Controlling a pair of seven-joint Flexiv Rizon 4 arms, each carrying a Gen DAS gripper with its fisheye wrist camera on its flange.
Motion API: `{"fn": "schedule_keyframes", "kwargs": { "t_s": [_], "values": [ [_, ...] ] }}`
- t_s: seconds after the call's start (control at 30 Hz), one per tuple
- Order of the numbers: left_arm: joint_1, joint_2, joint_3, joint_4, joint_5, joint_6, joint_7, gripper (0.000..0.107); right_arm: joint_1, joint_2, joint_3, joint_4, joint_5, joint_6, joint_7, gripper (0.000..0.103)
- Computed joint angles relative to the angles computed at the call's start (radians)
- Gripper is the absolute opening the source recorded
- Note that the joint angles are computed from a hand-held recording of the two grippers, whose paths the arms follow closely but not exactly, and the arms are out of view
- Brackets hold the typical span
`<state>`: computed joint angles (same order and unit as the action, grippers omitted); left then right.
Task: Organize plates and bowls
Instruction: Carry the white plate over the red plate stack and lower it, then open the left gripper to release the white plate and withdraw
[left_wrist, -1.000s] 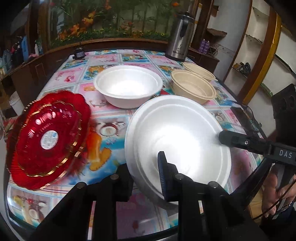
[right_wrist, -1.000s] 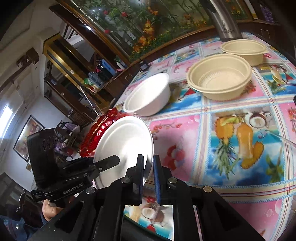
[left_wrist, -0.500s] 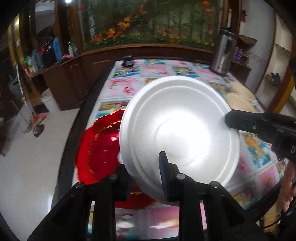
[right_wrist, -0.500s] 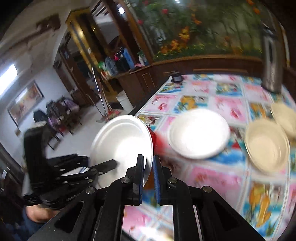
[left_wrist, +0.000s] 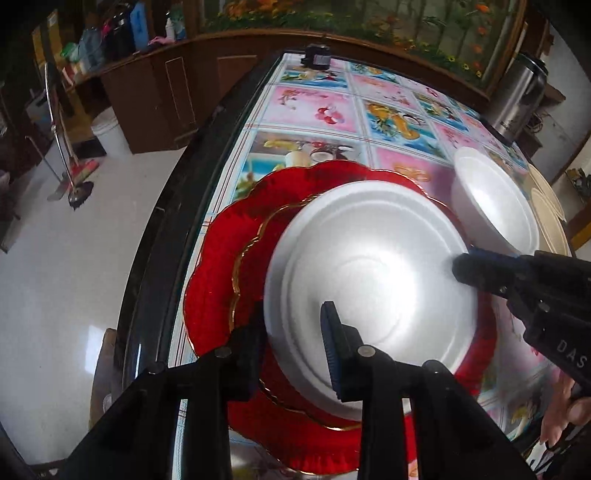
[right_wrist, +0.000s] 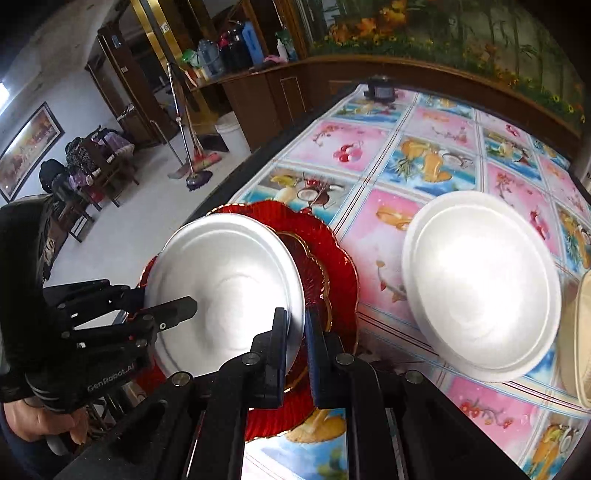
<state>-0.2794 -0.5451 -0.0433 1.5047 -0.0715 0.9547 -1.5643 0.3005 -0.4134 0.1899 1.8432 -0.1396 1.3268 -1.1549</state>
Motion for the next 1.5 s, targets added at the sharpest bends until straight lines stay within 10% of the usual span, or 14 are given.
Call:
{"fn": "schedule_keyframes", "kwargs": {
  "t_s": [0.43, 0.87, 1.5],
  "values": [
    [-0.013, 0.006, 0.006, -0.005, 0.016, 0.007, -0.003, 0.062, -0.012, -0.025, 0.013, -0.018, 0.011, 0.002, -0.004, 0.012],
    [-0.009, 0.050, 0.003, 0.041, 0.015, 0.051, -0.026, 0.064, -0.095, 0.013, 0.098, 0.000, 0.151, 0.055, -0.096, 0.014],
    [-0.087, 0.097, -0.192, 0.257, -0.113, 0.367, 0.207, 0.080, -0.454, 0.175, 0.395, 0.155, 0.858, 0.263, -0.588, 0.029]
  ]
}}
